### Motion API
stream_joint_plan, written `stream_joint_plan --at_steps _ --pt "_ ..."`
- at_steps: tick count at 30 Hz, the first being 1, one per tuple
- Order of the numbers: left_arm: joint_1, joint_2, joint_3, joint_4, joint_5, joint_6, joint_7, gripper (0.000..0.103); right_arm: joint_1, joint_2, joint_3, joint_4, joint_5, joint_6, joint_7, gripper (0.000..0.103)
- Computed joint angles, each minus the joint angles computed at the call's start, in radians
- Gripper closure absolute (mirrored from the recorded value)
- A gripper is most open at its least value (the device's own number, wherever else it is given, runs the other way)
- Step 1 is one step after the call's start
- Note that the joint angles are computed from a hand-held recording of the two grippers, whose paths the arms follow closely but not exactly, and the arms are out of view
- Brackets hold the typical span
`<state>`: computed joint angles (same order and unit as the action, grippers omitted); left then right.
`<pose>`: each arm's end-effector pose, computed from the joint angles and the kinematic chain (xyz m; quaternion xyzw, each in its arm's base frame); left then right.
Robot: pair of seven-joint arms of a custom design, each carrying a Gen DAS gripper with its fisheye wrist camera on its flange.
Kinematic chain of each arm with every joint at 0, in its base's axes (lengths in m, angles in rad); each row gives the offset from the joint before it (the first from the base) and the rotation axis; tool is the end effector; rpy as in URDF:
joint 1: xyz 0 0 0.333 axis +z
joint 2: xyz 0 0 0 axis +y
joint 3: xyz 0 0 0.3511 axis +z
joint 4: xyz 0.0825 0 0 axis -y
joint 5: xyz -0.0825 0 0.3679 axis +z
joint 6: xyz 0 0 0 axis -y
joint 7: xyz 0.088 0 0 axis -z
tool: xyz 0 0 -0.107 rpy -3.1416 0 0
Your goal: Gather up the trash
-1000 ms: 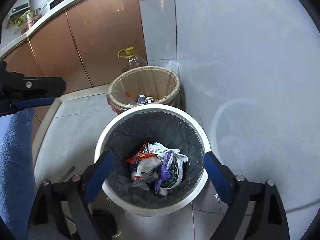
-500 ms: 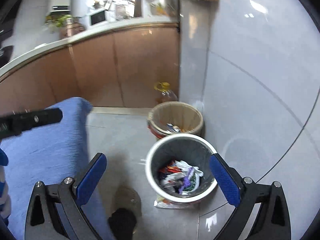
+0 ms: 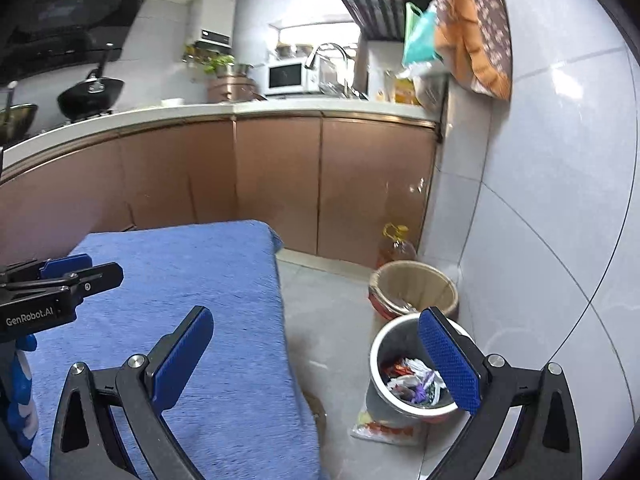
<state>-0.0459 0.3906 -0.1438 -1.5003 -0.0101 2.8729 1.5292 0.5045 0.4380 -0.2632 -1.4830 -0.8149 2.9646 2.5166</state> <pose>0.7132 -0.1134 0.6047 -0.5909 0.6531 -0.3863 0.2740 0.6785 0.2632 0.5722 -0.6297 0.5610 -0.3752 0.3846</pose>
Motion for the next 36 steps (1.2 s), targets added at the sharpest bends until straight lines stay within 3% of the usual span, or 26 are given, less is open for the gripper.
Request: stream_joint_plan --at_steps 3,11,17,22,29,36 --pt "-0.041 -0.048 0.068 -0.078 0.064 0.06 -0.085 0.041 0.04 -0.02 -0.039 -0.024 -0.065 0.027 0.06 0.0" --pt "-0.088 -0.102 0.14 -0.161 0.201 0.119 -0.249 0.04 0.063 -0.06 -0.061 -0.056 -0.231 0.04 0.231 0.0" --pt "-0.244 -0.131 0.345 -0.198 0.533 0.174 -0.597 0.04 0.046 -0.078 -0.047 -0.067 -0.366 0.038 0.373 0.0" --pt "-0.332 -0.143 0.474 -0.187 0.796 0.169 -0.884 0.04 0.006 -0.081 -0.002 -0.061 -0.426 0.036 0.425 0.0" --pt "-0.3 -0.152 0.447 -0.175 0.928 0.123 -1.012 0.039 -0.036 -0.084 0.052 -0.052 -0.48 0.019 0.456 0.0" --pt "-0.238 -0.162 0.383 -0.172 1.019 0.127 -1.071 0.039 -0.063 -0.089 0.082 -0.046 -0.529 0.012 0.49 0.0"
